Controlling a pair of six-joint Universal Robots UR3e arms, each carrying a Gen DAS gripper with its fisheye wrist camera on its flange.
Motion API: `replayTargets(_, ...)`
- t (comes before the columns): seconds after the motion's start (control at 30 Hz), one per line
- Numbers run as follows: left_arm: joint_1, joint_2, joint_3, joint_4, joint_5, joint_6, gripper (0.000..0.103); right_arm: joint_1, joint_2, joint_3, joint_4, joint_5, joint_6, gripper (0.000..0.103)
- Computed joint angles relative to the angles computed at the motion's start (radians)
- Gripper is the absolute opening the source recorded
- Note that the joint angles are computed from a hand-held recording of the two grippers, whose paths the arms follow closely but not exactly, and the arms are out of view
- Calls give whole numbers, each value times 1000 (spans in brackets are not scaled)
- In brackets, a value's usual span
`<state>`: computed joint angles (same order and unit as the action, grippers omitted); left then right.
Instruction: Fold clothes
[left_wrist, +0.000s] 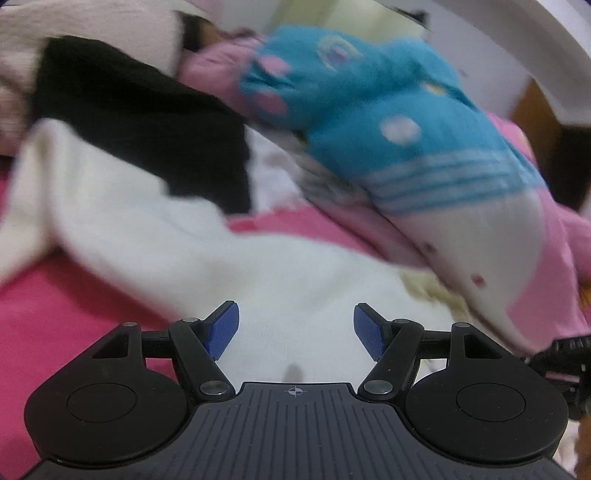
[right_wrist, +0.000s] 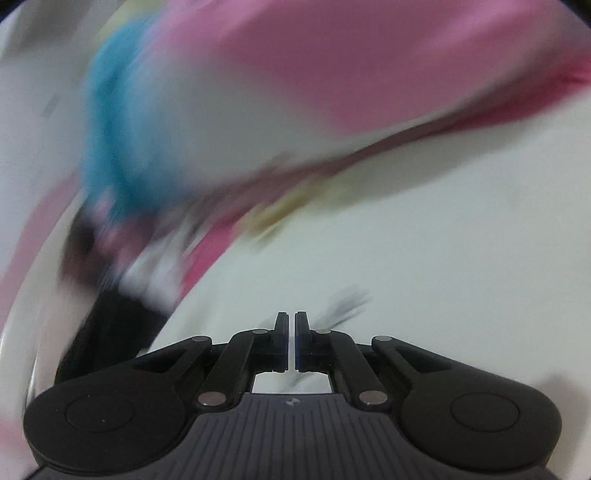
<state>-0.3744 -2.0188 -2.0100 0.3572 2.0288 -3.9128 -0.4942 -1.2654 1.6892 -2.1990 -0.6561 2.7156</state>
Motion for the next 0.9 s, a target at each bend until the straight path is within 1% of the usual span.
replayTargets(0.03,8,10,-4,-27,6,-22,69,62,16,-44,40,-12,-56,1)
replayTargets(0.07,23,21,-8,-65,-9,-47,69,122,36,-88,55,-36,-88,1)
replayTargets(0.13,53,29,-16,-111,-64,-83,69,247,120,-224,81,-94,-122,1)
replayTargets(0.17,67,31,-21,-126,-91,-99,69,320,197,-321,82,-139,-116,1)
replayTargets(0.27,94,27,-53,-93,-140,-144,69,488,442,-598,19,-303,0,0)
replayTargets(0.33,105,35,-73,-69,-157,-166,69,522,561,-786,27,-307,59,0)
replayTargets(0.37,108,35,-81,-56,-160,-176,69,533,611,-879,27,-310,107,0)
replayTargets(0.43,106,33,-95,-35,-158,-189,68,545,670,-1019,60,-350,199,0)
replayTargets(0.47,106,33,-103,-26,-157,-196,68,543,677,-1044,56,-362,237,0)
replayTargets(0.5,107,37,-112,-19,-155,-207,67,539,645,-1027,73,-371,245,0)
replayTargets(0.53,108,51,-129,-14,-151,-232,67,537,581,-968,80,-380,216,0)
replayTargets(0.57,107,69,-143,-12,-139,-259,68,541,504,-867,31,-392,184,0)
replayTargets(0.63,97,96,-159,-10,-85,-286,69,552,370,-712,-45,-420,117,5)
replayTargets(0.67,91,107,-164,-8,-55,-291,69,551,288,-620,-77,-428,89,11)
replayTargets(0.7,87,113,-171,1,-31,-293,70,550,209,-537,-101,-435,62,15)
replayTargets(0.73,88,118,-175,-2,-28,-296,70,553,132,-468,-117,-444,28,16)
replayTargets(0.8,99,127,-179,-34,-63,-302,70,579,19,-396,-115,-466,-66,20)
replayTargets(0.83,99,125,-174,-51,-73,-302,70,610,-3,-395,-115,-489,-114,23)
replayTargets(0.87,84,112,-157,-68,-57,-296,70,649,-19,-400,-115,-512,-176,29)
replayTargets(0.9,69,99,-140,-86,-40,-291,70,685,-35,-401,-113,-529,-246,32)
